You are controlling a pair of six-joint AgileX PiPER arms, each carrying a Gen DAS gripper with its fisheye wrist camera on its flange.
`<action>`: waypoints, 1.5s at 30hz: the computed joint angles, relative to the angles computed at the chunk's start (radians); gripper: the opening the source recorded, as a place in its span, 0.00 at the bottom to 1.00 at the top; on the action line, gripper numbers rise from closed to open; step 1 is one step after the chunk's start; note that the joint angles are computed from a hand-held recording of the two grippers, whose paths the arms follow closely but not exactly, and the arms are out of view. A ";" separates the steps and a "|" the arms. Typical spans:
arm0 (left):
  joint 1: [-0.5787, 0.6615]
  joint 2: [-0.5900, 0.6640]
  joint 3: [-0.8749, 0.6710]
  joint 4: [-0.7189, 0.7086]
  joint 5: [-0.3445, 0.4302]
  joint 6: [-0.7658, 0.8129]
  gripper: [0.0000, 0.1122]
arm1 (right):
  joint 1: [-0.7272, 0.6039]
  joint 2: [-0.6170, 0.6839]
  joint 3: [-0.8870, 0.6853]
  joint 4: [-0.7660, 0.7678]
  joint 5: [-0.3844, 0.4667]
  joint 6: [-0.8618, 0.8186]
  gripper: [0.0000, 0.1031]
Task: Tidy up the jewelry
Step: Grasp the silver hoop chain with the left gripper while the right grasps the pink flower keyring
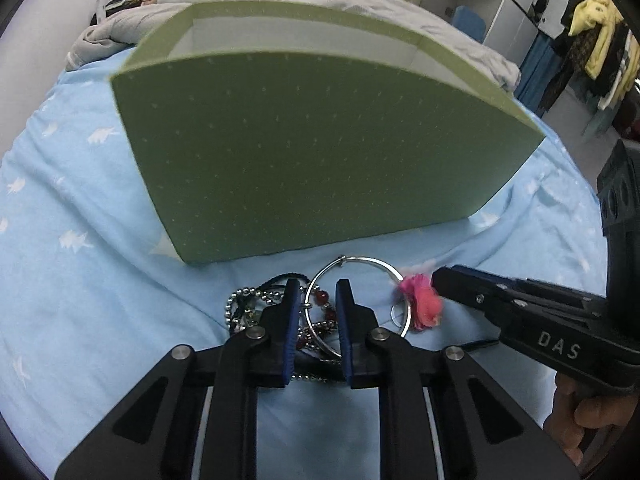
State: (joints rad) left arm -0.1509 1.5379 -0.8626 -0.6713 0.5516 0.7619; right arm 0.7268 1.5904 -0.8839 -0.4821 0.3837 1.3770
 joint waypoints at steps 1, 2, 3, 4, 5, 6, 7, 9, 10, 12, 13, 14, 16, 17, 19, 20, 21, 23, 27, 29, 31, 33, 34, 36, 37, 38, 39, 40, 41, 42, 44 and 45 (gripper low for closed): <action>0.002 0.006 -0.003 -0.002 0.002 0.006 0.16 | 0.001 0.011 -0.013 0.009 0.013 -0.012 0.14; 0.001 0.009 -0.001 -0.004 0.000 0.011 0.16 | 0.004 0.016 -0.022 0.011 0.025 -0.020 0.14; -0.002 0.013 -0.003 -0.001 0.000 0.007 0.16 | 0.007 0.024 -0.036 0.029 0.045 -0.047 0.15; -0.003 0.015 -0.003 0.000 -0.002 0.005 0.16 | 0.007 0.027 -0.045 0.047 0.055 -0.066 0.15; -0.005 0.020 -0.007 0.001 -0.001 0.004 0.16 | 0.004 0.030 -0.050 0.070 0.061 -0.088 0.15; -0.006 0.024 -0.009 0.000 -0.003 0.001 0.16 | 0.001 0.033 -0.054 0.088 0.064 -0.109 0.16; -0.008 0.027 -0.009 -0.001 -0.007 -0.001 0.15 | -0.001 0.034 -0.058 0.104 0.071 -0.131 0.16; -0.021 0.032 -0.012 0.012 -0.020 -0.024 0.12 | 0.002 0.041 -0.073 0.116 0.089 -0.157 0.16; -0.022 0.032 -0.012 0.014 -0.024 -0.031 0.11 | -0.001 0.052 -0.085 0.127 0.096 -0.180 0.16; -0.020 0.035 -0.013 0.010 -0.027 -0.036 0.08 | -0.011 0.051 -0.093 0.176 0.108 -0.234 0.16; -0.015 0.037 -0.014 -0.001 -0.023 -0.028 0.08 | -0.012 0.058 -0.103 0.193 0.112 -0.245 0.16; -0.011 0.038 -0.014 -0.006 -0.020 -0.027 0.07 | -0.020 0.057 -0.107 0.224 0.117 -0.272 0.16; -0.008 0.032 -0.011 -0.006 -0.019 -0.028 0.06 | -0.027 0.075 -0.140 0.257 0.137 -0.317 0.17; -0.005 0.030 -0.010 -0.015 -0.014 -0.022 0.05 | -0.047 0.105 -0.192 0.286 0.152 -0.370 0.18; -0.001 0.024 -0.006 -0.030 -0.009 -0.010 0.05 | -0.042 0.118 -0.215 0.282 0.179 -0.380 0.20; -0.002 0.020 -0.003 -0.027 -0.011 -0.015 0.05 | -0.035 0.125 -0.227 0.265 0.194 -0.374 0.20; 0.002 0.017 -0.001 -0.033 -0.007 -0.010 0.05 | -0.031 0.131 -0.235 0.252 0.202 -0.372 0.20; 0.012 0.011 0.004 -0.053 0.009 0.003 0.05 | -0.020 0.135 -0.241 0.222 0.206 -0.357 0.13; 0.025 -0.028 0.029 -0.074 0.023 0.022 0.05 | -0.016 0.108 -0.214 0.191 0.185 -0.312 0.03; 0.036 -0.046 0.034 -0.083 0.037 0.032 0.05 | 0.003 0.089 -0.205 0.139 0.194 -0.263 0.02; 0.050 -0.059 0.028 -0.088 0.054 0.041 0.05 | 0.025 0.069 -0.197 0.102 0.203 -0.221 0.02; 0.060 -0.085 0.032 -0.093 0.071 0.046 0.05 | 0.042 0.045 -0.188 0.069 0.215 -0.181 0.02; 0.065 -0.096 0.032 -0.099 0.081 0.049 0.05 | 0.053 0.024 -0.168 0.045 0.221 -0.156 0.02; 0.072 -0.123 0.029 -0.099 0.102 0.039 0.05 | 0.071 -0.006 -0.160 0.009 0.246 -0.118 0.02; 0.070 -0.135 0.031 -0.098 0.102 0.032 0.05 | 0.078 -0.026 -0.156 -0.004 0.259 -0.105 0.02; 0.069 -0.150 0.032 -0.093 0.107 0.023 0.05 | 0.089 -0.043 -0.146 -0.023 0.272 -0.083 0.02; 0.070 -0.168 0.034 -0.088 0.114 0.013 0.05 | 0.097 -0.056 -0.144 -0.038 0.285 -0.070 0.02; 0.072 -0.184 0.036 -0.086 0.122 0.010 0.05 | 0.105 -0.077 -0.140 -0.051 0.302 -0.055 0.02; 0.070 -0.198 0.037 -0.079 0.125 -0.003 0.05 | 0.110 -0.091 -0.137 -0.058 0.311 -0.048 0.02; 0.068 -0.218 0.040 -0.071 0.130 -0.015 0.05 | 0.116 -0.108 -0.132 -0.066 0.323 -0.040 0.02; 0.072 -0.243 0.043 -0.065 0.142 -0.025 0.05 | 0.137 -0.142 -0.113 -0.095 0.342 -0.009 0.02; 0.077 -0.265 0.047 -0.059 0.153 -0.034 0.05 | 0.151 -0.161 -0.112 -0.105 0.361 0.003 0.02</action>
